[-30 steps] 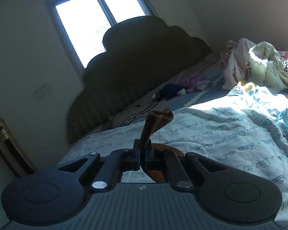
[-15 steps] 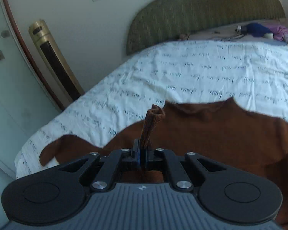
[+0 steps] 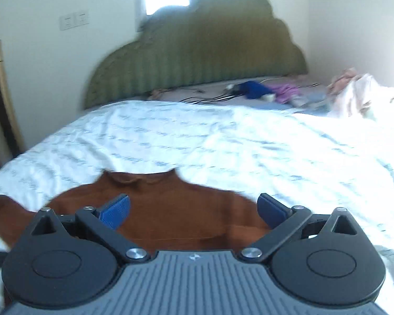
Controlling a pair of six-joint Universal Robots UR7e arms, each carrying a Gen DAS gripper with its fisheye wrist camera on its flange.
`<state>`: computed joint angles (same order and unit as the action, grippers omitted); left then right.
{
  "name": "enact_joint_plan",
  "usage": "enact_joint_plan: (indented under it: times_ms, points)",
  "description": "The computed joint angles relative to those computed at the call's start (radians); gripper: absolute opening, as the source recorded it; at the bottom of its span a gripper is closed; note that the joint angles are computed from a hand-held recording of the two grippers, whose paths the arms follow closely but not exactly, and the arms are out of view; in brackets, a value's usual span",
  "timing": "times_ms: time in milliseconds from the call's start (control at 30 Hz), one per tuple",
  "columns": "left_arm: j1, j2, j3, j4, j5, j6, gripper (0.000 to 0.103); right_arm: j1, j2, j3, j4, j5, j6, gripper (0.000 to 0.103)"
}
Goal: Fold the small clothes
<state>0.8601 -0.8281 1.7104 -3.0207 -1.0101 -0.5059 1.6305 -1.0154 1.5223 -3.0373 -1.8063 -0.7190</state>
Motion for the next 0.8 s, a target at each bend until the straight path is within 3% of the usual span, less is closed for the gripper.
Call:
enact_joint_plan:
  times_ms: [67,133,167,233,267,300,400,433,467,500,567,700,800]
  points:
    - [0.036,0.059,-0.098,0.048,-0.030,0.011,0.103,-0.049,-0.013,-0.073,0.134,0.000,0.064,0.103]
    - [0.060,0.108,-0.165,0.103,-0.016,0.007,0.103,-0.105,0.000,-0.181,0.319,0.056,0.255,0.103]
    - [0.071,0.125,-0.194,0.167,0.010,-0.009,0.103,-0.128,0.021,-0.234,0.386,0.074,0.309,0.100]
    - [0.084,0.140,-0.197,0.169,0.032,0.035,0.103,-0.169,0.068,-0.320,0.466,0.094,0.354,0.079]
    - [0.080,0.139,-0.171,0.114,0.037,0.080,0.103,-0.192,0.085,-0.360,0.524,0.130,0.376,0.058]
    - [0.076,0.139,-0.162,0.101,0.047,0.096,0.103,-0.216,0.099,-0.394,0.583,0.186,0.396,0.045]
    - [0.071,0.144,-0.167,0.116,0.085,0.095,0.103,-0.256,0.141,-0.438,0.636,0.279,0.416,0.041]
    - [0.066,0.149,-0.175,0.130,0.102,0.086,0.103,-0.265,0.151,-0.450,0.660,0.314,0.419,0.033]
    - [0.056,0.148,-0.179,0.156,0.128,0.066,0.103,-0.265,0.161,-0.457,0.663,0.307,0.404,0.004]
    - [0.048,0.152,-0.188,0.177,0.151,0.045,0.103,-0.261,0.163,-0.449,0.635,0.282,0.395,0.004]
    - [0.031,0.159,-0.205,0.219,0.200,0.006,0.103,-0.262,0.162,-0.451,0.614,0.318,0.402,0.004]
    - [0.011,0.189,-0.244,0.284,0.283,-0.027,0.103,-0.238,0.150,-0.470,0.554,0.310,0.293,0.003]
    - [0.008,0.225,-0.261,0.306,0.362,-0.021,0.103,-0.231,0.187,-0.554,0.583,0.272,0.233,0.003]
